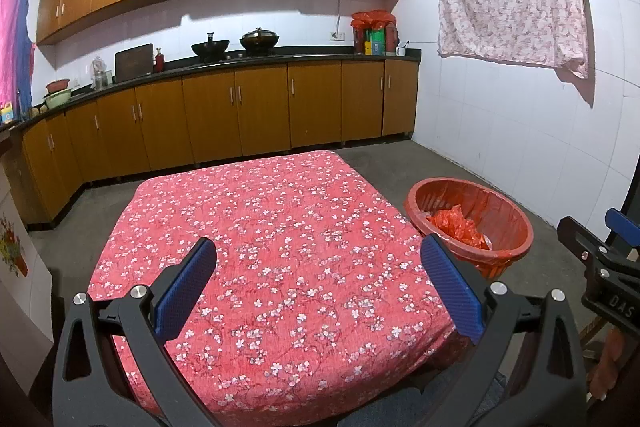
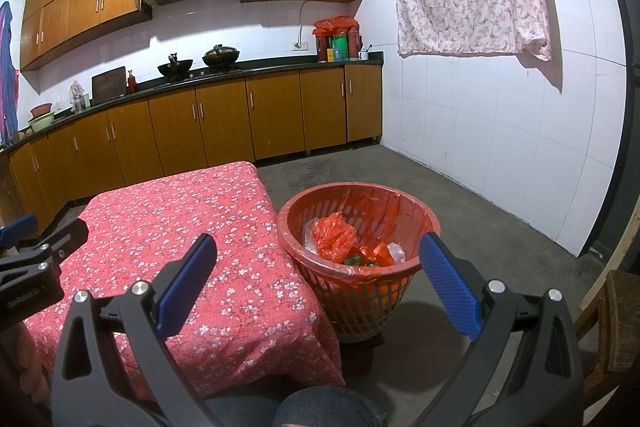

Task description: Collect trash

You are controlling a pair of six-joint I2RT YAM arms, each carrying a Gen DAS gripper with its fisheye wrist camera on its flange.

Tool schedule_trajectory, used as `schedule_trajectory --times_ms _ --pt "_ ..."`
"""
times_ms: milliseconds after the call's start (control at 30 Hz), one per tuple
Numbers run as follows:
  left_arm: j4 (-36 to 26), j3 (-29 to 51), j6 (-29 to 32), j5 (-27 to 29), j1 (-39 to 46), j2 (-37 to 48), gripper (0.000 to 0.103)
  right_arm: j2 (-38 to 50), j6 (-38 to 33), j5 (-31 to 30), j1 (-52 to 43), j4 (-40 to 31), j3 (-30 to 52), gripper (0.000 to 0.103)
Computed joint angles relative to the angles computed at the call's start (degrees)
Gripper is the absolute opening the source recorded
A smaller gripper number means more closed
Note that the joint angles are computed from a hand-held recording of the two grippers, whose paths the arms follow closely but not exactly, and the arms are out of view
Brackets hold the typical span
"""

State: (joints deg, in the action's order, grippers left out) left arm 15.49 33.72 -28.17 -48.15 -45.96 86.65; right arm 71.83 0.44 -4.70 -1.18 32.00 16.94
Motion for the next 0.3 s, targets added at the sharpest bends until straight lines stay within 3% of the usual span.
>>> schedule_trajectory --times_ms 300 --pt "-1.0 0.1 -0.9 0.0 -0.5 -0.3 0.101 0.9 0.5 0.9 0.9 1.5 -0.5 0.099"
